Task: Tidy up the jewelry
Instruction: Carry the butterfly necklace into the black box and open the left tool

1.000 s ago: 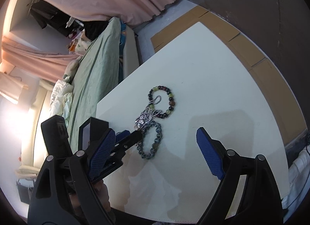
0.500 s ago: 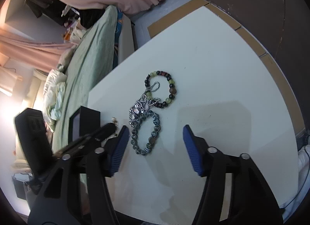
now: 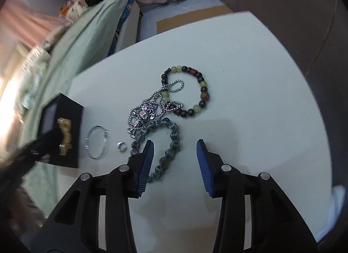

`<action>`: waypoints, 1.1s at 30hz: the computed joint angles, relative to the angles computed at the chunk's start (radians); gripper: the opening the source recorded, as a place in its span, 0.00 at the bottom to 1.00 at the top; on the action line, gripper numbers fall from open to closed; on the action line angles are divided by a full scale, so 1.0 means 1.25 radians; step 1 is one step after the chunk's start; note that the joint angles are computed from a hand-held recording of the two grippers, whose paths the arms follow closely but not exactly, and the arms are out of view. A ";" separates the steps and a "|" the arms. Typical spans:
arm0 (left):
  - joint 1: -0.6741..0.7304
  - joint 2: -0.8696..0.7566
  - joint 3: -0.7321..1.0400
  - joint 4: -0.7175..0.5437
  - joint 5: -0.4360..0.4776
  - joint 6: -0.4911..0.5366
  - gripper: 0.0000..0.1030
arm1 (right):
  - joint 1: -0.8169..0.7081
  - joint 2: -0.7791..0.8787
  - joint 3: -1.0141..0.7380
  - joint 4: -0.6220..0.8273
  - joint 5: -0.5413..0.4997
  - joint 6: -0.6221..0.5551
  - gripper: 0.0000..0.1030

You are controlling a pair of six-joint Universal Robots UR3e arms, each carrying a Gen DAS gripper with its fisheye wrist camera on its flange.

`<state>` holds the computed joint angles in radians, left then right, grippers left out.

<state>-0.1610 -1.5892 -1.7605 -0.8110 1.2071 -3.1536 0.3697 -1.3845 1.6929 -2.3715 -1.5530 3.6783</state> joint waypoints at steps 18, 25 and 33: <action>0.153 0.197 -0.091 -0.098 -0.024 0.077 0.10 | 0.092 0.012 -0.031 -0.028 -0.121 -0.023 0.09; 0.187 0.212 -0.088 -0.111 -0.029 0.081 0.10 | 0.001 -0.085 0.074 -0.145 0.070 -0.015 0.09; 0.189 0.184 -0.066 -0.093 -0.018 0.054 0.11 | -0.054 -0.139 0.148 -0.248 0.240 -0.007 0.09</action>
<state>0.0758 -1.3592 -1.8425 -0.9274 1.1840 -3.0866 0.3025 -1.5586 1.8773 -2.6818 -1.2534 3.6695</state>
